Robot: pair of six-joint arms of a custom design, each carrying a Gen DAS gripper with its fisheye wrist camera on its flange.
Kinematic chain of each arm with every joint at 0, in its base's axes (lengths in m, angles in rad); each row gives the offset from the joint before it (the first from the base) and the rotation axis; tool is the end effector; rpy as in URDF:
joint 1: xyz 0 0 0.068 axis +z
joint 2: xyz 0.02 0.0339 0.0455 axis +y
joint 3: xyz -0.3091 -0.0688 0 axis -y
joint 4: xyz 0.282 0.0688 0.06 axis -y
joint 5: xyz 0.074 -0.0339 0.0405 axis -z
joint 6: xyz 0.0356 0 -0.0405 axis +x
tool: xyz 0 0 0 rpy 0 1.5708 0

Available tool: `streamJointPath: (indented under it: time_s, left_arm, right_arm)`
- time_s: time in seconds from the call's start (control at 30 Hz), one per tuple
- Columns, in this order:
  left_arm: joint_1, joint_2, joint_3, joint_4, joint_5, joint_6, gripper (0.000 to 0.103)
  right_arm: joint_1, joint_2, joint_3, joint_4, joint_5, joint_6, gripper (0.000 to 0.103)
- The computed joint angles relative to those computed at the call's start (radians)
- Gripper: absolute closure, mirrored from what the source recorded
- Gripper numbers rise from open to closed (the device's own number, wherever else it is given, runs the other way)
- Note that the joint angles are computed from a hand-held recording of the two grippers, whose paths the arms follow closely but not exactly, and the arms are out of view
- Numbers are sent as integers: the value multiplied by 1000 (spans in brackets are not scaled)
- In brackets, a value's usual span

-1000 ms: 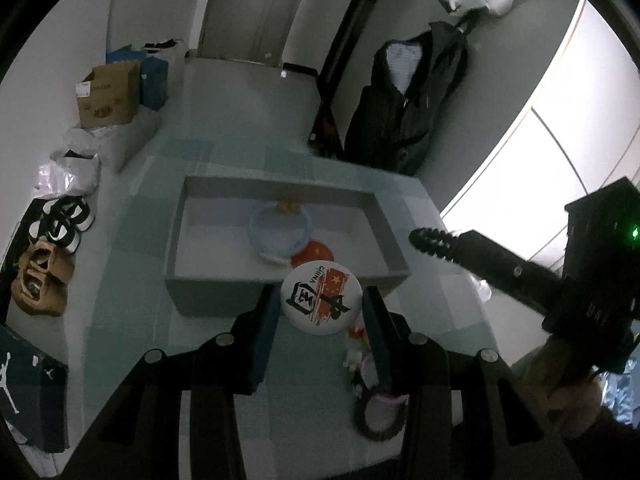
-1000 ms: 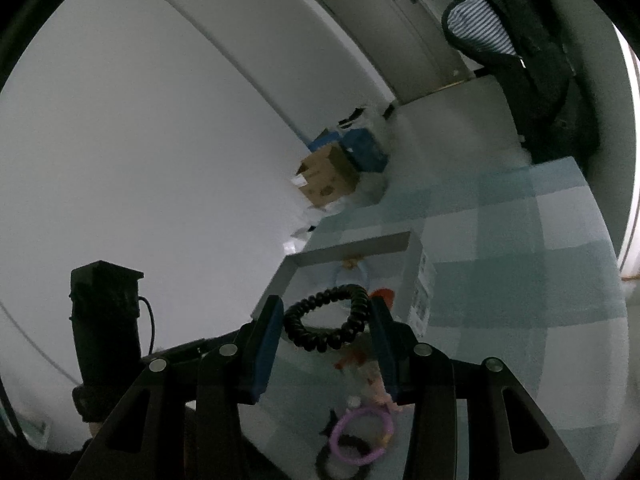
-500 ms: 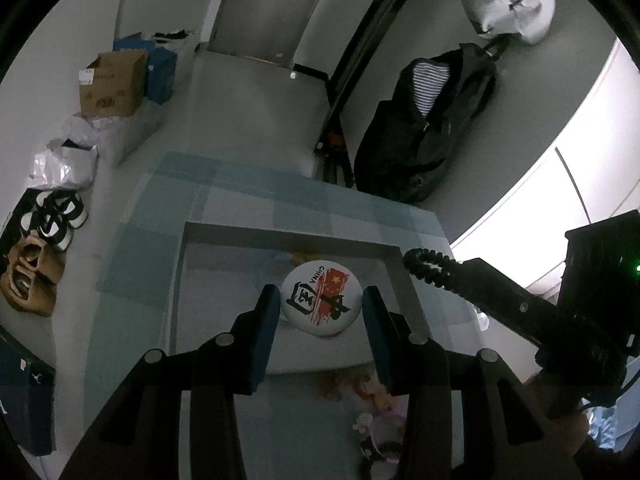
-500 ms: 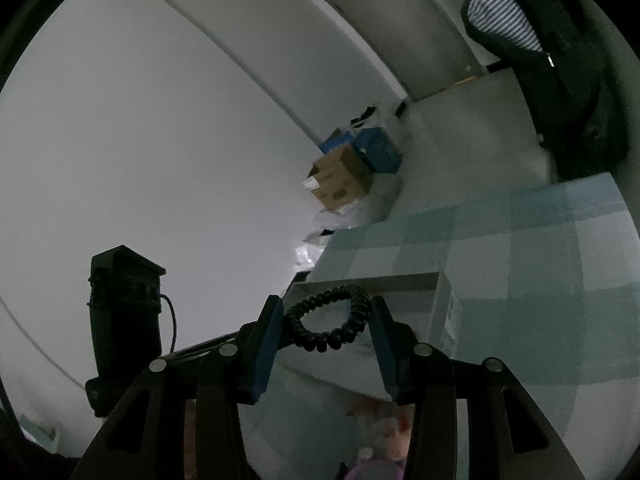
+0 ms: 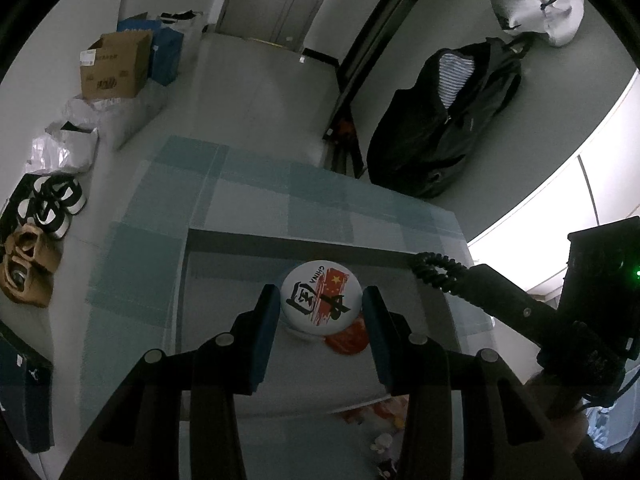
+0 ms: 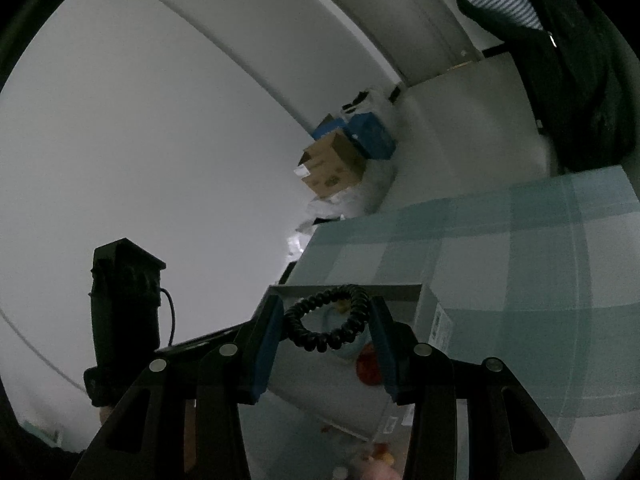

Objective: Organize jewelry
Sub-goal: 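Lower bracelet into box with right tool while left tool drops white badge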

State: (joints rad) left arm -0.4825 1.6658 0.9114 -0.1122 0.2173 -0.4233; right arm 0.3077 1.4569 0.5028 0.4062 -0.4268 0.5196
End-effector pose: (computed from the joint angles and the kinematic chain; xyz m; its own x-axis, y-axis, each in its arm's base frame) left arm 0.3209 -0.1768 0.1889 -0.8524 -0.0063 -0.5228 0.2485 0.8749 -0.4158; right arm 0.2698 0.1012 0.1698 -0.7350 0.2407 -0.6339 -0.2851 0.7385 0.6110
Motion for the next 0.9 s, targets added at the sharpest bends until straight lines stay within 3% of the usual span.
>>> streamJointPath:
  time_s: [0.33,0.57,0.73,0.9]
  left_arm:
    - [-8,11,6,-5,-3,6,66]
    - [-11,14,5,15,-9,6,66]
    - [2,34,20,-9,53,3,64]
    - [-16,0,-11,19,24,4,51]
  right_arm:
    - [4,13,8,-10,-3,-2,60]
    - [33,29,25,-30,58,0,57]
    - [46,30,30,-57,108,-14,48]
    - [33,-16,-4,-36,112,12,33]
